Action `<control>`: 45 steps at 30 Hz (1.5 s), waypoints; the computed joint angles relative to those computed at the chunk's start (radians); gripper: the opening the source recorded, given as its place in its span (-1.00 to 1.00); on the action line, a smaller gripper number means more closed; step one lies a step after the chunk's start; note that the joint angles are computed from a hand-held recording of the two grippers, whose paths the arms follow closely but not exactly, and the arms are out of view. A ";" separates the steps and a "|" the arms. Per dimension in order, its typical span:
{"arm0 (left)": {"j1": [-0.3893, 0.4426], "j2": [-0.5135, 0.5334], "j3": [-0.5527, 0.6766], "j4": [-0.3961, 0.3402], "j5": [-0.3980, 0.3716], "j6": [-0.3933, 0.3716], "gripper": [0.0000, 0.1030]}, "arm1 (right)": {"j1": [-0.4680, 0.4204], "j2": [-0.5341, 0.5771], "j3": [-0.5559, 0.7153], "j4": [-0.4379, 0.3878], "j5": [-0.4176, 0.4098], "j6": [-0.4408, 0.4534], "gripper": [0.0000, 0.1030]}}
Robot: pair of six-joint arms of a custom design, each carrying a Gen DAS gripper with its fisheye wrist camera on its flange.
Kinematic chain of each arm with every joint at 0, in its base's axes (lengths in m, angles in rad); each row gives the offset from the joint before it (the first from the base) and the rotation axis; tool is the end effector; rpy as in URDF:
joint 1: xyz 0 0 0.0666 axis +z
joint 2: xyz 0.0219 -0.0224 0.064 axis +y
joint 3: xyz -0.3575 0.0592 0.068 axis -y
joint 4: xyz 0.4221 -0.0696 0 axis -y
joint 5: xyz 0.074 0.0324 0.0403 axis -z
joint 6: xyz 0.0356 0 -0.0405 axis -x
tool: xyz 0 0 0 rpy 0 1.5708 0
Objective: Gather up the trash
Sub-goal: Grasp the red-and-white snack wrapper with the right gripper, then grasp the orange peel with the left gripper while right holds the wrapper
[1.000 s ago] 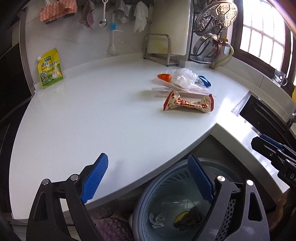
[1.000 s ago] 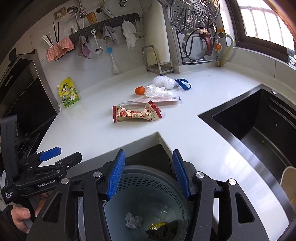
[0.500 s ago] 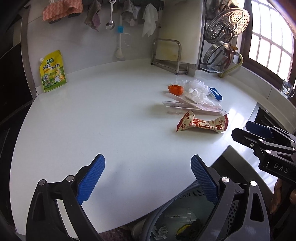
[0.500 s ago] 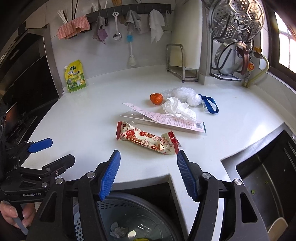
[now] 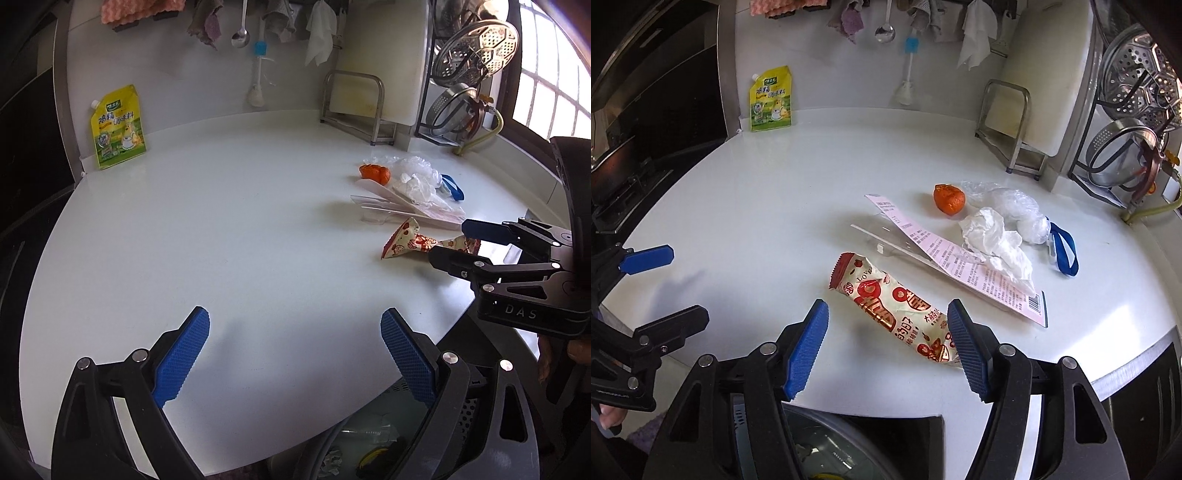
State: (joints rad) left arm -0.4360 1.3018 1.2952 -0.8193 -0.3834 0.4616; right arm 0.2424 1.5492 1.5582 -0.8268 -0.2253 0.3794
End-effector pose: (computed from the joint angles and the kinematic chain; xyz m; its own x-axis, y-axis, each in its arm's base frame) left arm 0.4468 -0.1939 0.4117 -0.6687 -0.1441 -0.7294 -0.1519 0.9868 -0.0557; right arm 0.5597 0.1462 0.4138 -0.5164 -0.4996 -0.6956 -0.6174 0.7800 -0.1019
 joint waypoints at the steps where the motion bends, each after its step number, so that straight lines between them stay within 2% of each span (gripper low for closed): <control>1: 0.001 0.000 -0.001 0.001 0.002 0.001 0.79 | 0.005 0.006 0.002 0.001 0.014 0.008 0.25; 13: 0.003 0.006 0.003 -0.002 0.008 0.004 0.79 | 0.022 0.059 0.028 0.010 0.099 0.066 0.22; 15: 0.004 0.005 0.002 -0.001 0.010 0.005 0.79 | 0.024 0.063 0.030 0.005 0.100 0.076 -0.08; 19: 0.006 0.009 0.007 -0.002 0.015 0.003 0.79 | 0.026 0.062 0.030 0.008 0.103 0.077 -0.37; 23: 0.007 0.015 0.018 -0.002 0.019 -0.007 0.79 | 0.019 0.054 0.023 0.014 0.072 0.054 -0.66; 29: 0.009 0.042 0.061 -0.005 0.036 -0.018 0.79 | -0.016 0.018 0.001 0.033 -0.020 -0.035 -0.89; 36: 0.003 0.105 0.150 -0.019 0.056 -0.049 0.79 | -0.081 -0.027 -0.034 0.070 -0.159 -0.150 -0.89; 42: 0.011 0.192 0.275 -0.017 0.069 -0.091 0.81 | -0.152 -0.046 -0.060 0.179 -0.201 -0.293 -0.89; 45: 0.025 0.254 0.358 -0.024 0.077 -0.102 0.82 | -0.184 -0.047 -0.063 0.221 -0.197 -0.354 -0.89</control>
State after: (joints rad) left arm -0.4114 1.5557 1.6530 -0.8436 -0.3065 0.3593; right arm 0.0581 1.5026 1.4950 -0.6059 -0.4222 0.0250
